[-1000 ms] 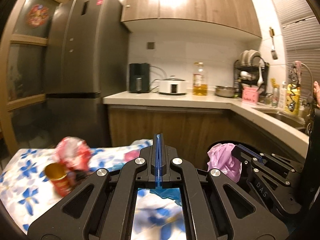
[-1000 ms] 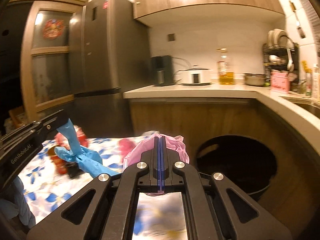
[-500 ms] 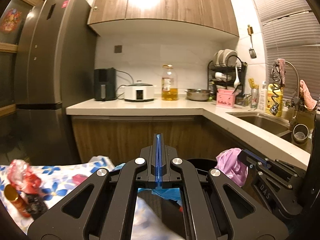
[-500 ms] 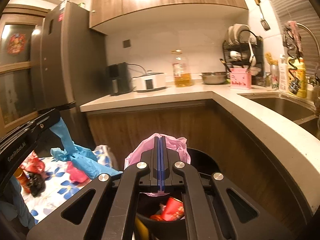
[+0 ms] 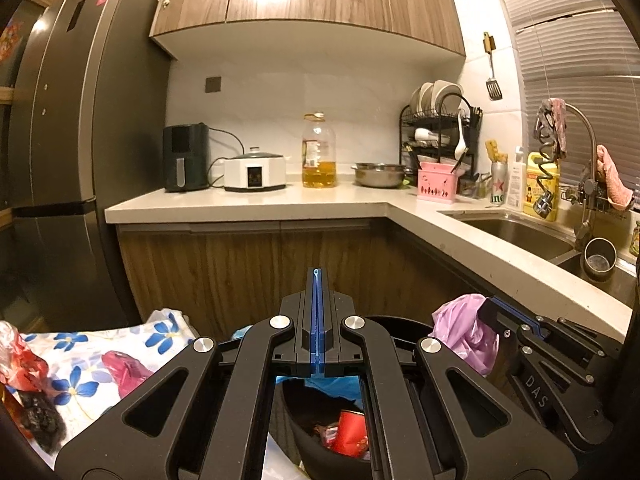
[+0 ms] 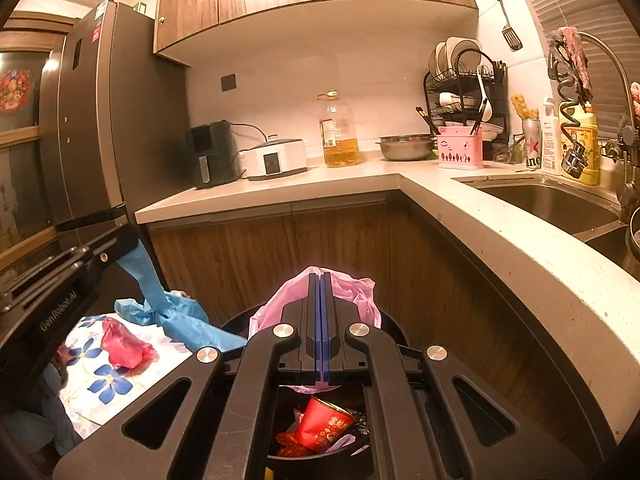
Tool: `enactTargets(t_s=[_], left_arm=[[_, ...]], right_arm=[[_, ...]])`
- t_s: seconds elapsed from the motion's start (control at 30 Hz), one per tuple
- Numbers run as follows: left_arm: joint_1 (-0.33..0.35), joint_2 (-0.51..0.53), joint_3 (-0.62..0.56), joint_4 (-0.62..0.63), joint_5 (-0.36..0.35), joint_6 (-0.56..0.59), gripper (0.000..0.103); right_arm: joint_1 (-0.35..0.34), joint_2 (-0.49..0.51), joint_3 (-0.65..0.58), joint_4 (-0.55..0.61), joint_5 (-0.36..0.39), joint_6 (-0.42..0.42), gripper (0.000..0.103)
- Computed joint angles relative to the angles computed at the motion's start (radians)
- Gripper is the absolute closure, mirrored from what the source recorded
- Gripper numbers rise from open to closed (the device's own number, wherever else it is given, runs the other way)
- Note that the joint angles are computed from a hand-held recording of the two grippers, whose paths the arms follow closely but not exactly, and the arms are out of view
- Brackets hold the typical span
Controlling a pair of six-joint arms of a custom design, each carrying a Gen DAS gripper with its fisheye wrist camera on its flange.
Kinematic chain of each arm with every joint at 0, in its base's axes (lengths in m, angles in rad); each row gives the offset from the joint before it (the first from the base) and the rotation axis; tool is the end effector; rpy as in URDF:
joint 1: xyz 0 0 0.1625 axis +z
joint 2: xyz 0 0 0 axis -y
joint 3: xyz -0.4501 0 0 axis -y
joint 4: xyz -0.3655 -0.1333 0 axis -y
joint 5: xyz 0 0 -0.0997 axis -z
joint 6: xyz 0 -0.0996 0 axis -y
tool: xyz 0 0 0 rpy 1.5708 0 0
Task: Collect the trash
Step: 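Open both tools to drop the gloves into the bin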
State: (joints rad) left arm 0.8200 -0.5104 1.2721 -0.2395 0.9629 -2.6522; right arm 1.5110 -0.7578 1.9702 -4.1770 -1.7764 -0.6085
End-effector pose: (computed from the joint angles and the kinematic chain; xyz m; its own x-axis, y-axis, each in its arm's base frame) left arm -0.3237 -0.6257 0.0029 -0.6678 0.3463 -0.6589 0.7412 0.2288 -0.6311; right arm 0.0788 -0.5744 0.2106 -0.7979 0.1121 0.5922 -0.5431 0.2923 -0.7871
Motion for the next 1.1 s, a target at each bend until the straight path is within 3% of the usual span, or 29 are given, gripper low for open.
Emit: enactTargets(t_s=[1.0,1.07,1.1], left_arm=[[0.038,0.108,-0.169,0.169,0.050,-0.032,0.103],[0.041,0.115,-0.182,0.191,0.052,-0.036,0.097],[0.042,0.116,-0.185,0.195,0.052,-0.039,0.086]], right_arm=[[-0.016,-0.002,-0.040,0.073,0.017,0.020,0.099],[-0.017,-0.002,-0.044,0.081,0.014,0.028,0.082],[-0.019,-0.001,-0.044,0.081,0.014,0.032,0.077]])
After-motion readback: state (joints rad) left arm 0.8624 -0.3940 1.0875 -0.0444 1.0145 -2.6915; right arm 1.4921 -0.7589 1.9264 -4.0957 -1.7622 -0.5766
